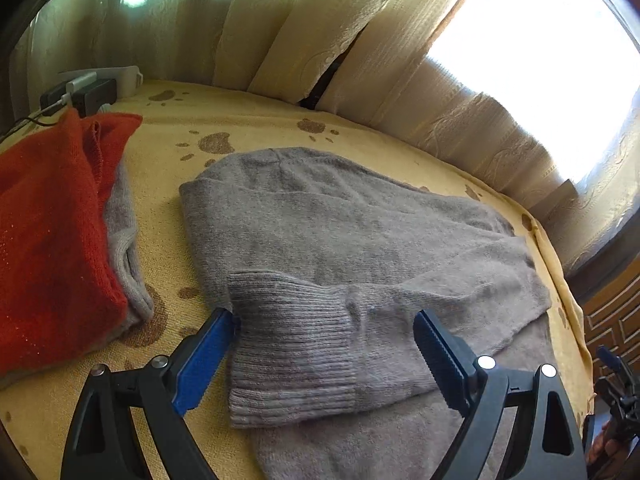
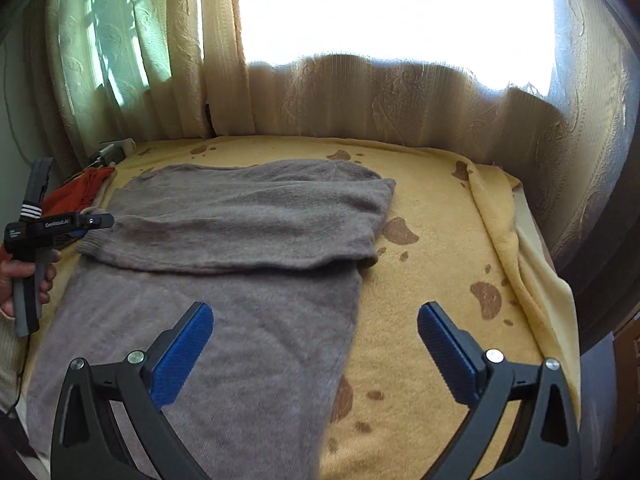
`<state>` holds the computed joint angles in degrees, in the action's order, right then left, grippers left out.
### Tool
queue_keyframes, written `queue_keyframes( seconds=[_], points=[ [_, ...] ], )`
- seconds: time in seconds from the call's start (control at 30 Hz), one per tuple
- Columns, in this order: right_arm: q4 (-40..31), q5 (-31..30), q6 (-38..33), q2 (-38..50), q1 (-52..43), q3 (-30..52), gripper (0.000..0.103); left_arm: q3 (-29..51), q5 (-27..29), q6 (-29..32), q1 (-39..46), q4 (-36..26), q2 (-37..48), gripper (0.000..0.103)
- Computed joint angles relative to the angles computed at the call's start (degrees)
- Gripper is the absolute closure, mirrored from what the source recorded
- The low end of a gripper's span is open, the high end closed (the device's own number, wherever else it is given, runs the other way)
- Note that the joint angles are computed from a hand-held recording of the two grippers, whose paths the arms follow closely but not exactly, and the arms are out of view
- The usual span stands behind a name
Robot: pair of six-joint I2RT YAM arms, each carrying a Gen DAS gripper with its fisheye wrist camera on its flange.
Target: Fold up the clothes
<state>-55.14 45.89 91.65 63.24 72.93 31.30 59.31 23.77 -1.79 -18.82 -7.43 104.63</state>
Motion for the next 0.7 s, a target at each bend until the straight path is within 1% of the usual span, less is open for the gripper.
queue_keyframes(
  seconds=[0.1,0.17,0.3,0.37,0.43,0.47,0.5,0.57,0.6,0.67,0.7],
  points=[
    [-2.2,0.0,13.3,6.2,11.3,1.4,0.000,-5.3,1.9,5.2,-0.6,-0.7,-6.8,0.010],
    [-1.1,-0.4,18.8,11.5,16.4,3.0,0.000,-9.0,2.7,11.6,-0.7,-3.5,-11.5,0.010],
    [3.2,-1.8,23.1,20.0,21.8,5.8,0.000,-16.9,2.7,26.4,1.1,-11.7,-20.6,0.010],
    [4.4,-2.4,23.9,23.4,23.7,7.2,0.000,-20.8,2.1,33.7,2.6,-15.4,-25.2,0.010],
    [5.0,-1.7,24.2,26.2,24.9,9.1,0.000,-25.0,1.5,39.8,4.4,-17.2,-30.3,0.010],
    [5.9,-0.4,24.2,27.1,25.7,9.9,0.000,-27.0,1.4,42.6,5.5,-18.0,-32.8,0.010],
    [8.1,1.3,22.7,27.2,26.1,10.3,0.000,-28.7,1.5,44.6,6.6,-18.4,-35.0,0.010],
    [12.9,4.8,15.7,28.1,26.1,12.4,0.000,-30.9,1.7,46.7,8.9,-18.8,-37.6,0.010],
    [16.4,6.3,10.1,28.7,25.7,13.7,0.000,-31.3,2.4,47.1,9.8,-19.1,-38.0,0.010],
    [27.9,6.5,-5.6,29.9,24.3,15.7,0.002,-31.7,3.5,47.4,11.1,-19.4,-37.8,0.010],
    [32.9,5.3,-13.4,31.5,23.5,17.4,0.007,-31.9,3.7,47.6,11.3,-19.4,-37.9,0.010]
  ],
)
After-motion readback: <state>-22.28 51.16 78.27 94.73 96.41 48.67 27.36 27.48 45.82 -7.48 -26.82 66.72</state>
